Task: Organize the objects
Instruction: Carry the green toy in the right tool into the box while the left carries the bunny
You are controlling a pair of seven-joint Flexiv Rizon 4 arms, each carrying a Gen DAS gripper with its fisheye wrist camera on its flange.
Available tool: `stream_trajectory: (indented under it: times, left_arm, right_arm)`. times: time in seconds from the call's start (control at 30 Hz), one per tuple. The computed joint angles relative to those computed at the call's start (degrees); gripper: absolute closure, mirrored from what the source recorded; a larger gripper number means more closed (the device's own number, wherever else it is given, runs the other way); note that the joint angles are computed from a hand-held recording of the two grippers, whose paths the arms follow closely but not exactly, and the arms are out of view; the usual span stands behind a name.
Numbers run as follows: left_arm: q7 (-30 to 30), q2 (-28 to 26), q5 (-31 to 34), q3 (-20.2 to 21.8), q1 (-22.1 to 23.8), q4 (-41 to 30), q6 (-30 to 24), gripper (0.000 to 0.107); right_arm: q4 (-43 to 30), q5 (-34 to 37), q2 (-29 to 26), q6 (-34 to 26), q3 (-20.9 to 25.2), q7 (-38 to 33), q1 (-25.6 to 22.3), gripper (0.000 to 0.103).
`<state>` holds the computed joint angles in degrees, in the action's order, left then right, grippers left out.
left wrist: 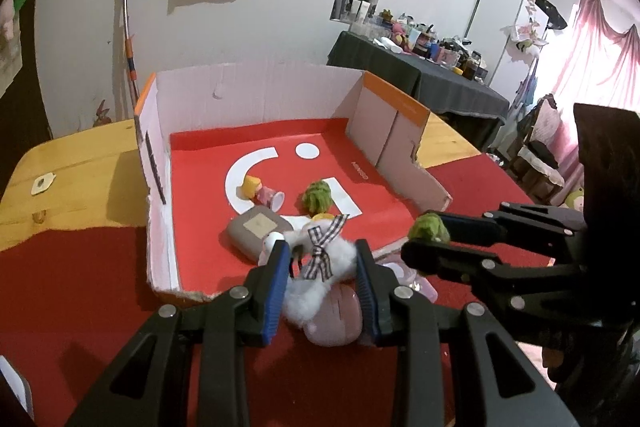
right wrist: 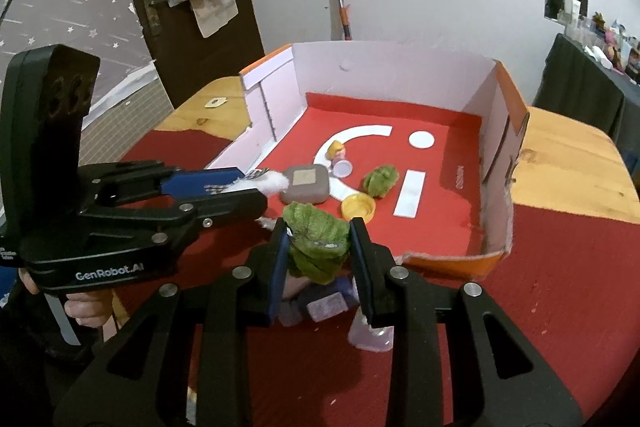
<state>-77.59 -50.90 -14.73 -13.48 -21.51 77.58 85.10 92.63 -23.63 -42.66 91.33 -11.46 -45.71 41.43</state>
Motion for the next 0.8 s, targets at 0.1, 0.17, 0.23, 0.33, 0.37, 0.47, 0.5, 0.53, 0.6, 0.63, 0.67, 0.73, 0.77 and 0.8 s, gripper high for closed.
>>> stream_trajectory:
  times: [0.1, 0.17, 0.23, 0.33, 0.37, 0.47, 0.5, 0.53, 0.6, 0.63, 0.67, 0.73, 0.77, 0.8]
  left_arm:
    - [0.22, -0.91, -0.03, 0.34, -0.27, -2.08, -1.31, 0.073]
    - [0.25, -1.5, -0.06, 0.73, -0.52, -3.43, -2.19, 0.073]
    - [0.48, -2.15, -0.18, 0.71, -0.51, -4.77, -3.27, 0.073]
    - [0.95, -3.18, -0.45, 0.68, -0.5, -6.78, -5.41, 0.073]
    - [0.98, -3.49, -0.51, 0.89, -0.6, -7.41, -6.13, 0.073]
    - [0.97, -4.53, -0.69, 1.41, -0.87, -9.33, -8.24, 0.073]
    - [1.01, -4.88, -0.77, 1.47, -0.87, -9.91, -8.98, 0.073]
    - [1.08, -5.17, -0.84, 1.46, -0.85, -10.35, -9.53, 0.073]
    - [1.01, -5.94, -0.96, 1.72, -0.98, -11.57, -10.85, 0.073]
    - [1.0, -6.16, -0.96, 1.81, -1.02, -11.88, -11.28, 0.073]
    - [1.12, -6.57, -1.01, 1.81, -1.03, -12.52, -12.12, 0.073]
    - [1.62, -7.02, -1.1, 1.47, -0.89, -13.15, -12.99, 0.073]
    - [1.98, -7.22, -1.14, 1.28, -0.83, -13.42, -13.38, 0.073]
    - [2.25, -7.35, -1.08, 1.3, -0.91, -13.68, -13.69, 0.073]
  right_arm:
    - [-1.12, -0.36, -0.32, -0.91, 0.12, -0.42, -0.69, 0.075]
    - [-1.99, -0.69, -0.58, -1.6, 0.54, -0.77, -1.37, 0.075]
    - [-3.25, -1.06, -1.08, -2.72, 1.42, -1.27, -2.39, 0.075]
    - [-5.32, -1.41, -2.11, -4.52, 3.62, -2.23, -4.43, 0.075]
    - [-6.15, -1.43, -2.61, -5.24, 4.48, -2.6, -5.19, 0.075]
    - [-7.97, -1.29, -3.77, -6.83, 6.26, -3.28, -6.78, 0.075]
    - [-8.61, -1.16, -4.18, -7.57, 6.99, -3.59, -7.37, 0.075]
    - [-9.19, -1.03, -4.56, -8.23, 7.57, -3.86, -7.87, 0.075]
    - [-10.27, -0.74, -5.29, -9.82, 8.71, -4.44, -8.75, 0.075]
    - [-10.66, -0.64, -5.57, -10.52, 9.05, -4.64, -9.01, 0.075]
    - [-11.08, -0.58, -5.84, -11.3, 9.3, -4.85, -9.22, 0.075]
    - [-11.86, -0.49, -6.34, -12.95, 9.48, -4.95, -9.41, 0.075]
    - [-12.14, -0.46, -6.53, -13.52, 9.5, -4.91, -9.47, 0.075]
    - [-12.43, -0.4, -6.72, -13.99, 9.64, -4.96, -9.62, 0.075]
